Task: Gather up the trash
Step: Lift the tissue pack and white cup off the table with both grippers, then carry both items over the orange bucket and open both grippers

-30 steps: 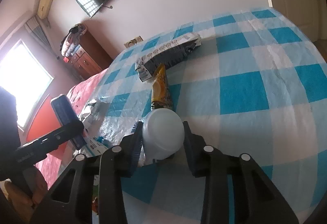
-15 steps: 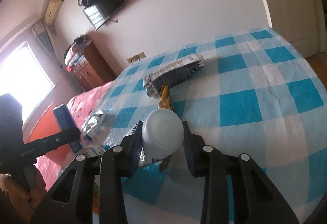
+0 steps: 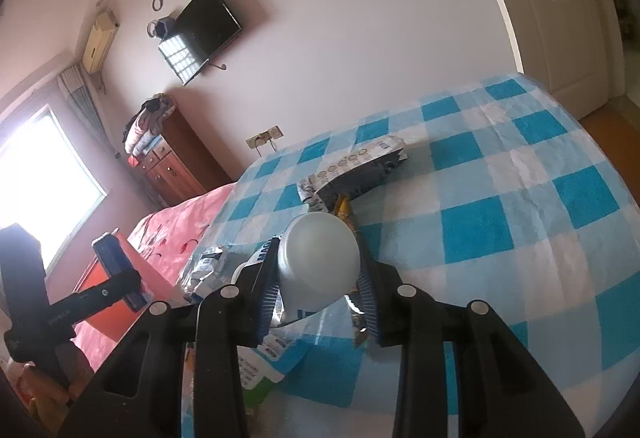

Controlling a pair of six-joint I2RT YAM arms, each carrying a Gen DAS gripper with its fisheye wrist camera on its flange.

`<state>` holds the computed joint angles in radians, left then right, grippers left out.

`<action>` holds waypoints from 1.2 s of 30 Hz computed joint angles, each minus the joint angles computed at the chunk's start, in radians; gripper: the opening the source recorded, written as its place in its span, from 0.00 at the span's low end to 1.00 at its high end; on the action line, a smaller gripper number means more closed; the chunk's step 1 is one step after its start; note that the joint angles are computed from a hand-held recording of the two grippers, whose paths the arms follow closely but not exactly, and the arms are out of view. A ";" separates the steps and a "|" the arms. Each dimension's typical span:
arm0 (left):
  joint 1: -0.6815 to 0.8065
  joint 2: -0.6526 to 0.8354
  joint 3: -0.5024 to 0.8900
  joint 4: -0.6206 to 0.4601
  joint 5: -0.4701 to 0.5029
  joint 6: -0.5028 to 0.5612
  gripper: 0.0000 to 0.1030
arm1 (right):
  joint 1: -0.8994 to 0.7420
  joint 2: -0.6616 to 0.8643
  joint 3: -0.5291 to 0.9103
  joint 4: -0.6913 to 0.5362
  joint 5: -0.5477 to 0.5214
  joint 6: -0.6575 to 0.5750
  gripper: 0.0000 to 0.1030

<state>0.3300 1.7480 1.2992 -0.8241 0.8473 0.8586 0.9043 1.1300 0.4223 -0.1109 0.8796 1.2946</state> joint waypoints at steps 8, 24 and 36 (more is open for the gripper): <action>0.072 0.042 0.124 -0.075 0.060 0.023 0.51 | -0.022 0.048 0.103 0.024 -0.065 -0.082 0.37; 0.253 0.247 0.518 0.012 0.090 -0.214 0.51 | -0.091 0.505 0.739 0.054 -0.337 -0.499 0.37; 0.304 0.498 0.869 -0.034 0.039 -0.329 0.51 | -0.094 0.955 1.424 -0.174 -0.453 -0.709 0.37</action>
<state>0.6343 2.2463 2.1682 -0.8583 0.8862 0.5299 0.8103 2.0851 1.8462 -0.2849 0.4264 0.5857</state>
